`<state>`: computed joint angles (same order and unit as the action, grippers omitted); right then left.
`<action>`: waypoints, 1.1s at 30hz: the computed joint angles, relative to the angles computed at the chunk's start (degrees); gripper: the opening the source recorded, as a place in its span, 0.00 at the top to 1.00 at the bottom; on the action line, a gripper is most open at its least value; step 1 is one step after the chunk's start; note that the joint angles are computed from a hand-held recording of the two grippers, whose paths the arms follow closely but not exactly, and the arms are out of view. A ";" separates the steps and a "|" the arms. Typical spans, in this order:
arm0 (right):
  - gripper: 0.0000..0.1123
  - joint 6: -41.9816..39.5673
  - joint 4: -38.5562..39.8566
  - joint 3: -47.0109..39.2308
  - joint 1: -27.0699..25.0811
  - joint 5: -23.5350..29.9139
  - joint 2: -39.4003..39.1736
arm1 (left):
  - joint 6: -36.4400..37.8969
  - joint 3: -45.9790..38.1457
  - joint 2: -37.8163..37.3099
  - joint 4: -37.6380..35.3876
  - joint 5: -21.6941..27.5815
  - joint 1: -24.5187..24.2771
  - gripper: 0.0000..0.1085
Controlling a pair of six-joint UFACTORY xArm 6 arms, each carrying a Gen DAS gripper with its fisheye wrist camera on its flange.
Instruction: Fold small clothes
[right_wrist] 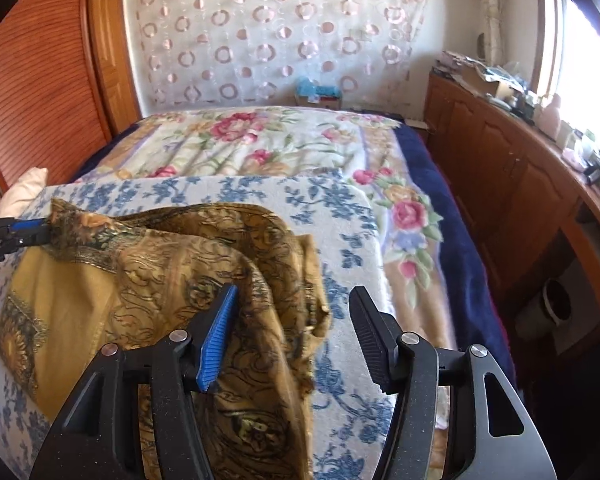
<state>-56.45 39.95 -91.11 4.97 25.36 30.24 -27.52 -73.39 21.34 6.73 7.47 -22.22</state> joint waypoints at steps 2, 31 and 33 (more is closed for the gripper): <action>0.57 -1.08 0.94 -0.55 -0.16 1.38 0.23 | 3.03 0.68 -0.39 -3.39 -0.21 -0.36 0.60; 0.41 3.00 -1.47 -4.57 -1.73 5.63 3.79 | 25.19 -2.94 2.66 -30.41 2.41 -3.14 0.60; 0.41 5.20 -2.38 -7.38 -2.37 9.59 5.49 | 26.34 -2.75 2.55 -31.90 2.31 -3.16 0.66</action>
